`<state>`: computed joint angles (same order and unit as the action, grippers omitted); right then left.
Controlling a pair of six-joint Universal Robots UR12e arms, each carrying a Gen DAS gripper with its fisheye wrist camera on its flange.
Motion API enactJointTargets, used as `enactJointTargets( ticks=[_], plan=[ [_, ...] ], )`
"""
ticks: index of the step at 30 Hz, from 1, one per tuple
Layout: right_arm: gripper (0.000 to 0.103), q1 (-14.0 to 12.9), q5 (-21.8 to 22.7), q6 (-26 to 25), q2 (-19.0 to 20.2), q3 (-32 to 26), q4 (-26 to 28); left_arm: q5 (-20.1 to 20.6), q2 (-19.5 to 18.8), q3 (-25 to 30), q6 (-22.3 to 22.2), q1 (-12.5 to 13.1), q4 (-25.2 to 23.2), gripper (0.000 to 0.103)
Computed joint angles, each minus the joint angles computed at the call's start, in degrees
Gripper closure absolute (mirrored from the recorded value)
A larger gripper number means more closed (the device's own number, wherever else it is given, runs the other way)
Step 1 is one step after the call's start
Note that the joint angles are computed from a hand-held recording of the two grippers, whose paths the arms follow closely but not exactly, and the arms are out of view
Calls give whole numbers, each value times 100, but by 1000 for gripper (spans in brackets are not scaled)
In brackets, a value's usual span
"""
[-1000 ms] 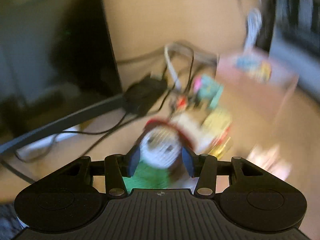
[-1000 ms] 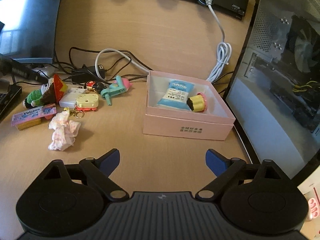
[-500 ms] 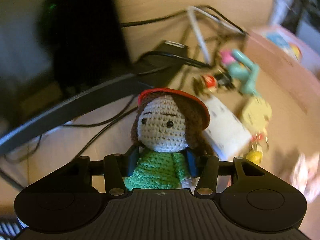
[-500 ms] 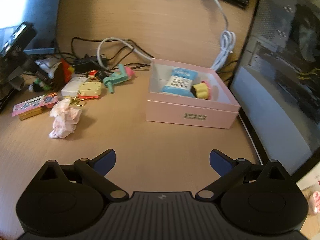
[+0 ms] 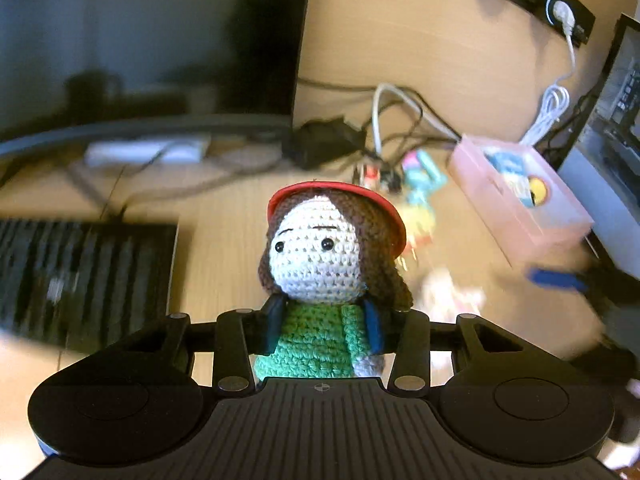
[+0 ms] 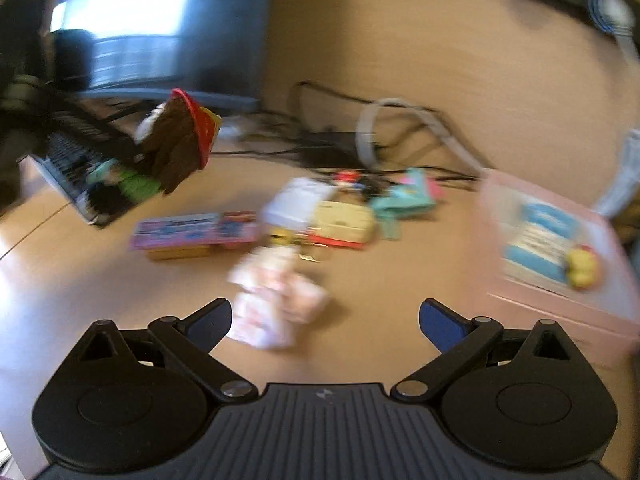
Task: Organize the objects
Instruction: 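Grasp the crocheted doll by its body with the left gripper, then carry the doll to the pink box with the left gripper while the right grasps the Volcano candy box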
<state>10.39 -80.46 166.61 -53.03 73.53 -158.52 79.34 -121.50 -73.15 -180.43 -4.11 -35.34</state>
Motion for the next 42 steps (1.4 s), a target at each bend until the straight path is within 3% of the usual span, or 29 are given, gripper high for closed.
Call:
enactJointTargets(
  ticks=[7,8,12,15,20,22,25,27,32,36,38,42],
  plan=[
    [7,173,551,-1084,444,-597,-118,518,678,-1078,-1253,-120,290,58],
    [7,184,709,-1365,490,-668,-97,596,760,-1211,-1414,-116,327,58],
    [7,285,1085,-3353,770,-1183,624,825,1081,-1691,-1884,-81,418,58],
    [8,357,956,-4036,1100,-1828,1310,856,1301,-2057,-2263,-23,653,58],
    [9,425,909,-3615,1748,-3246,2813,735,1425,-2325,-2772,98,851,58],
    [20,456,893,-3214,1963,-3747,3346,662,1447,-2397,-2794,126,989,58],
    [49,430,1070,-2548,2090,-4111,3959,578,1432,-2419,-2762,139,1099,58],
    [59,427,1077,-2213,1955,-3870,3879,456,1396,-2370,-2642,152,1058,58],
    [59,303,1555,-1722,1233,-2662,3121,266,1264,-2086,-2128,123,762,58],
    [59,76,1987,-1131,500,-1546,2412,89,1095,-1677,-1667,4,205,58],
    [59,-51,1901,-870,101,-928,2034,-241,981,-1469,-1392,-68,64,58],
    [59,-296,1130,-378,-623,286,896,-796,582,-847,-1027,-226,-128,58]
  ],
)
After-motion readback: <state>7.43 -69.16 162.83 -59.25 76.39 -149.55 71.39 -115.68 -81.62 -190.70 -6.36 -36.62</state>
